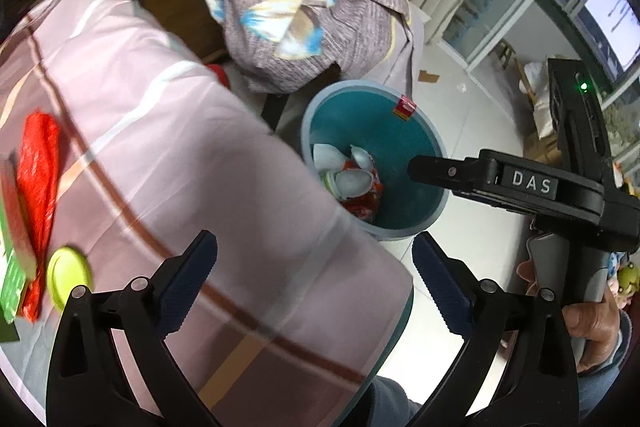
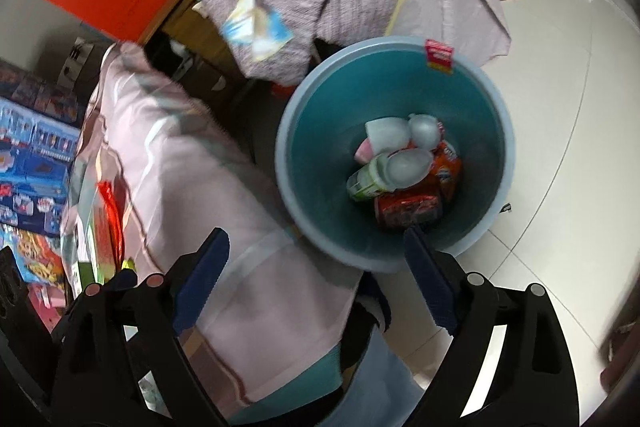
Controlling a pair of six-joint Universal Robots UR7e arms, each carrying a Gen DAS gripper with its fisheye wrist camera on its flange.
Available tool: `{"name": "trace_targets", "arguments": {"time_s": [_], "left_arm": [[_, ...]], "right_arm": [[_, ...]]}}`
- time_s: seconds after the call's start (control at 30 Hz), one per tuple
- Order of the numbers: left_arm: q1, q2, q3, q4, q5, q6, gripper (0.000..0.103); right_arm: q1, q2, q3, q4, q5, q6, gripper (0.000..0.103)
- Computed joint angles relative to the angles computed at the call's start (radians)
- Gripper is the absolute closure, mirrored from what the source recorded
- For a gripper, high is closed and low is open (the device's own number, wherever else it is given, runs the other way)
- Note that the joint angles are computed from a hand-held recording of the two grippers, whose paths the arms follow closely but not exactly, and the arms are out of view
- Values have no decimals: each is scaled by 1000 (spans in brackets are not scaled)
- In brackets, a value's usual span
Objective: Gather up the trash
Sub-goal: 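Carry both egg halves over the teal bin and open both tools, then move both tools back over the table toward the clear packet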
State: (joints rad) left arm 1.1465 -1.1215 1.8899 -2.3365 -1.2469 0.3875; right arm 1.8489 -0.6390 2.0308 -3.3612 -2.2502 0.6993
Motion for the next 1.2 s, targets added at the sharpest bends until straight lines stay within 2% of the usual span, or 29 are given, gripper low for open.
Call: {"name": "trace_targets", "arguments": {"time_s": [0.4,0.6,0.8,1.2], "left_arm": [[87,-127,2,33,-23,23,4],[135,-213,8,61,-23,84,4],[200,-291,-1,71,11,149,4],[364,-376,-77,101,16,202,4]], "right_arm": [[104,60,-121,206,-21,68,17],[164,105,-203,316,-27,98,17],[216,179,-314,403,-11,89,14],[292,332,-554,617,57,40,14]]}}
